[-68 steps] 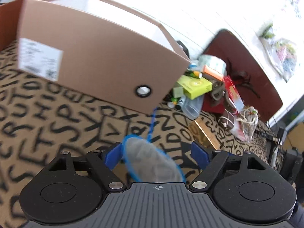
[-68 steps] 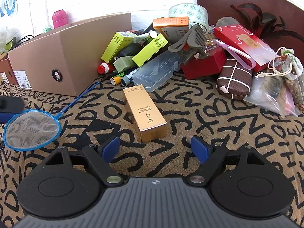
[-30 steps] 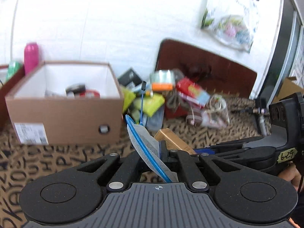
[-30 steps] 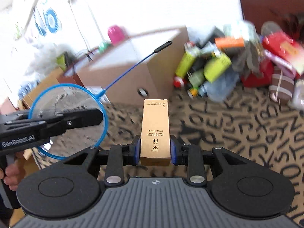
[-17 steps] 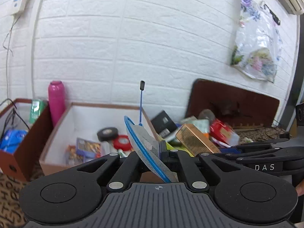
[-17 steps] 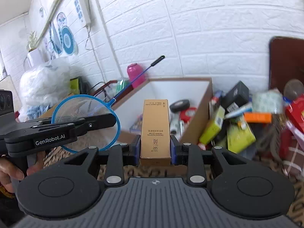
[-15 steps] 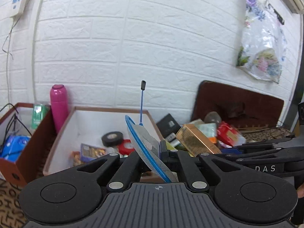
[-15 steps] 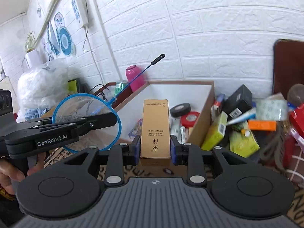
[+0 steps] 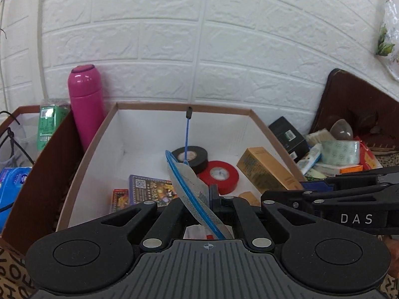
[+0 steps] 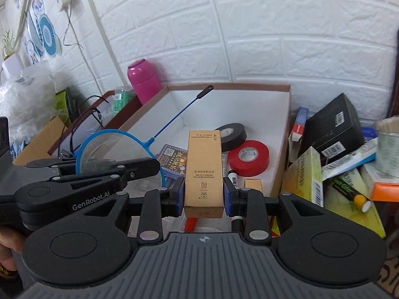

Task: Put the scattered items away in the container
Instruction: 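Carry the net and gold box over the cardboard box and lower them, then open both tools to drop the net and gold box into the box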

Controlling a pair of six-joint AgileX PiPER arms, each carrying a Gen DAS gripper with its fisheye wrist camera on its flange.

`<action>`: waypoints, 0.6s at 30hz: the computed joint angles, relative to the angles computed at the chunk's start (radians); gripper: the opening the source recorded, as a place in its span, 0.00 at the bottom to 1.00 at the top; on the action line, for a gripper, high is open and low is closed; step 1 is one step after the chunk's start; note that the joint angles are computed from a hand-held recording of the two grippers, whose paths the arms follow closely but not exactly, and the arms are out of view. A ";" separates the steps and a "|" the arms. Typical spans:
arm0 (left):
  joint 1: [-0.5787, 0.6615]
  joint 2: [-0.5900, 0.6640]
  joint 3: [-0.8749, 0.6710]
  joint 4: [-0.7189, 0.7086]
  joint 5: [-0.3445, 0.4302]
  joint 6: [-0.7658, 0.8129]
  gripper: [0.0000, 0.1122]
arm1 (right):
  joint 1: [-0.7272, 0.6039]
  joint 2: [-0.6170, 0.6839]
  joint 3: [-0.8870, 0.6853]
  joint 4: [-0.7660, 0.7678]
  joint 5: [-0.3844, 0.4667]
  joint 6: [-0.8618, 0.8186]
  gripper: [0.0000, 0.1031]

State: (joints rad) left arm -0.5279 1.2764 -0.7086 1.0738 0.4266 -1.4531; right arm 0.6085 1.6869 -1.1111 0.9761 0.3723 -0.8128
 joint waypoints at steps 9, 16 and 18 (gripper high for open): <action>-0.050 0.023 0.021 0.175 0.208 -0.148 0.83 | 0.072 0.046 -0.030 -0.273 -0.152 0.142 0.74; -0.092 -0.025 0.016 0.047 0.254 -0.113 0.90 | 0.074 -0.020 0.037 -0.194 -0.184 0.044 0.95; -0.113 -0.034 0.014 0.024 0.274 -0.101 0.90 | 0.087 -0.040 0.053 -0.295 -0.203 0.146 0.97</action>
